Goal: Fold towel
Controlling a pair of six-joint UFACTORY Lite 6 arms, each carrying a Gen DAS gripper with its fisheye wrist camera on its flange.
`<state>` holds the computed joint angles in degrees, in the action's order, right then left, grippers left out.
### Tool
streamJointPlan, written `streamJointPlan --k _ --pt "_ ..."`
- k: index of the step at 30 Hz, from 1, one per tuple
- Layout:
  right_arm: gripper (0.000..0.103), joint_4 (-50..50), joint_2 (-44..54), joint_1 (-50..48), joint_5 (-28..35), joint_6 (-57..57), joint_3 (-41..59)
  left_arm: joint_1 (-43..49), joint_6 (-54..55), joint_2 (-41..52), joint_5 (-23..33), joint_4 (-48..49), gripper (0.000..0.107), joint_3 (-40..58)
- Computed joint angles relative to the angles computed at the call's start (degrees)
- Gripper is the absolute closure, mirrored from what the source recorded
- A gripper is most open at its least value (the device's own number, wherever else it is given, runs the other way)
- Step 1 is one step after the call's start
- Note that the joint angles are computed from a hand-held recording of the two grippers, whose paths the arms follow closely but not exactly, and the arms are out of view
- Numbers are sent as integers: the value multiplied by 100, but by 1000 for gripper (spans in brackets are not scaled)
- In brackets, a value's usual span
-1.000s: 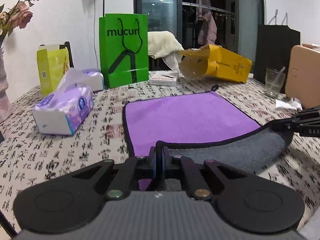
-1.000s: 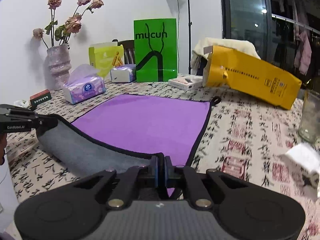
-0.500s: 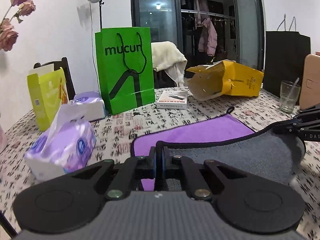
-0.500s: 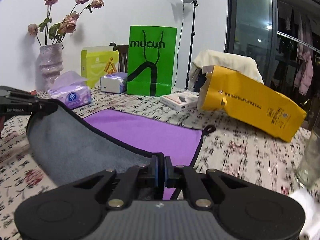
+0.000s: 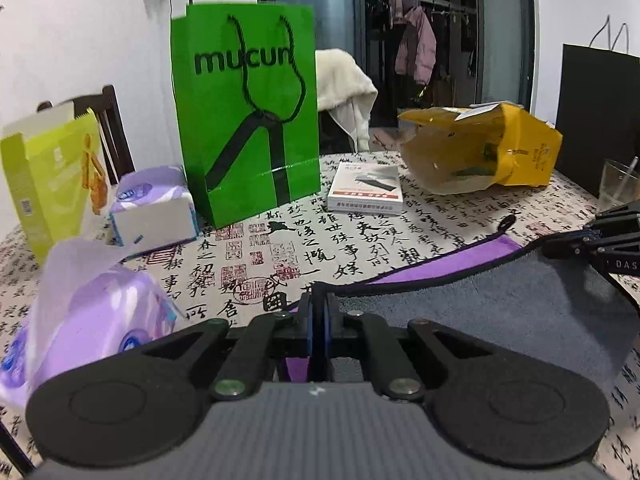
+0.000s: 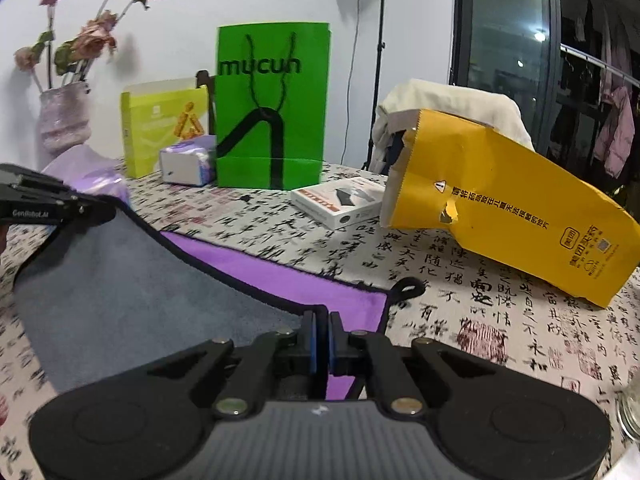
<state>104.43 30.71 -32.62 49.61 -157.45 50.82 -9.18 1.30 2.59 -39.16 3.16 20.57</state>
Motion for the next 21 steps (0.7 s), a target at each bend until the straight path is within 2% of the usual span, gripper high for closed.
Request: streamJointPlan --k 10,13,15,17,20,21 --pt "98 464 968 775 -734 521 1380 348 -142 1610 400 522 100 1580" --pt "98 639 1158 856 -868 445 1522 311 115 1858 211 315 99 1671" --pt "97 732 1235 892 -924 341 1533 294 254 1934 135 224 91 1657" --pt "94 858 1239 877 -879 229 1486 296 345 1916 134 112 58 1617" --pt "81 846 1131 806 -842 345 1454 333 480 1609 2 -9 45 1304" --pt "70 910 1044 768 -809 312 1374 375 441 1447 28 77 42 1192"
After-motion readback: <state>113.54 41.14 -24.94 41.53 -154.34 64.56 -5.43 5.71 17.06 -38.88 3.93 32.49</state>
